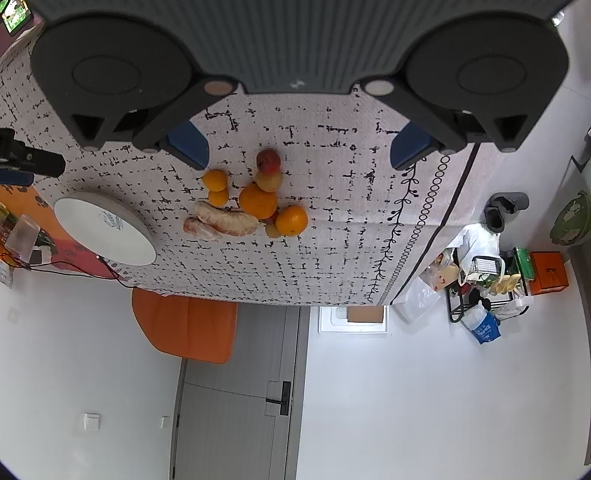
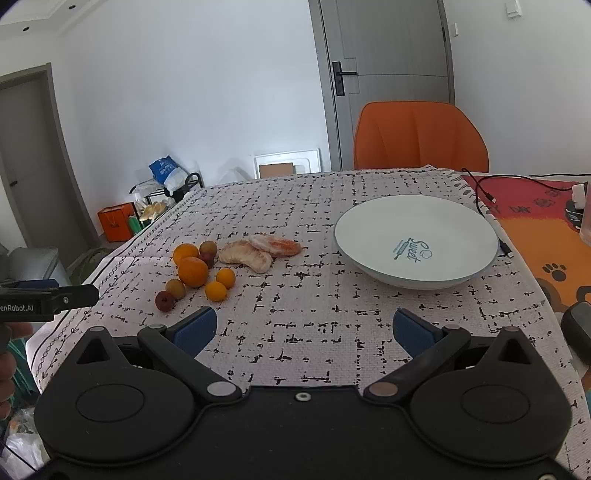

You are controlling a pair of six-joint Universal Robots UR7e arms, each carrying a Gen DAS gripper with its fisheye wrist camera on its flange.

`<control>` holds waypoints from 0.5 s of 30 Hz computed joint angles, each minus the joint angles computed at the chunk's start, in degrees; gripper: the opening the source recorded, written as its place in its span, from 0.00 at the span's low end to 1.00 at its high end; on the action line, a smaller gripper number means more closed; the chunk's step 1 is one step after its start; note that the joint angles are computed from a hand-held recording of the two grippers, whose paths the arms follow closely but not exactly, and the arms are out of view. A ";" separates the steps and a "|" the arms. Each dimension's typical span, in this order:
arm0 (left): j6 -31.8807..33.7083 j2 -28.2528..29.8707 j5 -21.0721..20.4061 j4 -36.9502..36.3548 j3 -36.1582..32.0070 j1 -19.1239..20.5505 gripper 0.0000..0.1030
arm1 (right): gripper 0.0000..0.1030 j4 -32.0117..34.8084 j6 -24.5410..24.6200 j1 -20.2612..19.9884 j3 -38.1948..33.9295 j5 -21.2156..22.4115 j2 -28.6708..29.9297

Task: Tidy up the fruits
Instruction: 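Move both tools toward the fruit pile on the cloth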

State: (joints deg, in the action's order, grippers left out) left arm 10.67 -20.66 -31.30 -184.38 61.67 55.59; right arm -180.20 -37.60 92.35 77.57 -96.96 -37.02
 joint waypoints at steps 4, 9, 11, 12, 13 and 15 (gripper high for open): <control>-0.04 -0.10 0.10 -0.16 0.11 0.00 1.00 | 1.00 -0.02 -0.26 -0.01 0.07 0.27 -0.08; 0.11 -0.22 -0.09 -0.36 0.37 0.04 1.00 | 1.00 0.10 -0.30 0.01 0.11 0.50 -0.10; 0.23 -0.22 -0.16 -0.43 0.43 0.07 1.00 | 1.00 0.18 -0.23 0.02 0.09 0.52 -0.07; 0.23 -0.27 -0.17 -0.43 0.48 0.09 1.00 | 1.00 0.23 -0.23 0.01 0.11 0.55 -0.10; 0.25 -0.25 -0.17 -0.47 0.48 0.09 1.00 | 1.00 0.26 -0.24 -0.01 0.15 0.63 -0.12; 0.34 -0.20 -0.23 -0.57 0.42 0.11 1.00 | 1.00 0.23 -0.25 -0.03 0.16 0.76 -0.10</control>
State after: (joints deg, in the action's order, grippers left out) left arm 11.01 -20.86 -31.53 -184.95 62.08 55.70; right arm -179.98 -37.85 92.32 77.73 -96.19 -37.12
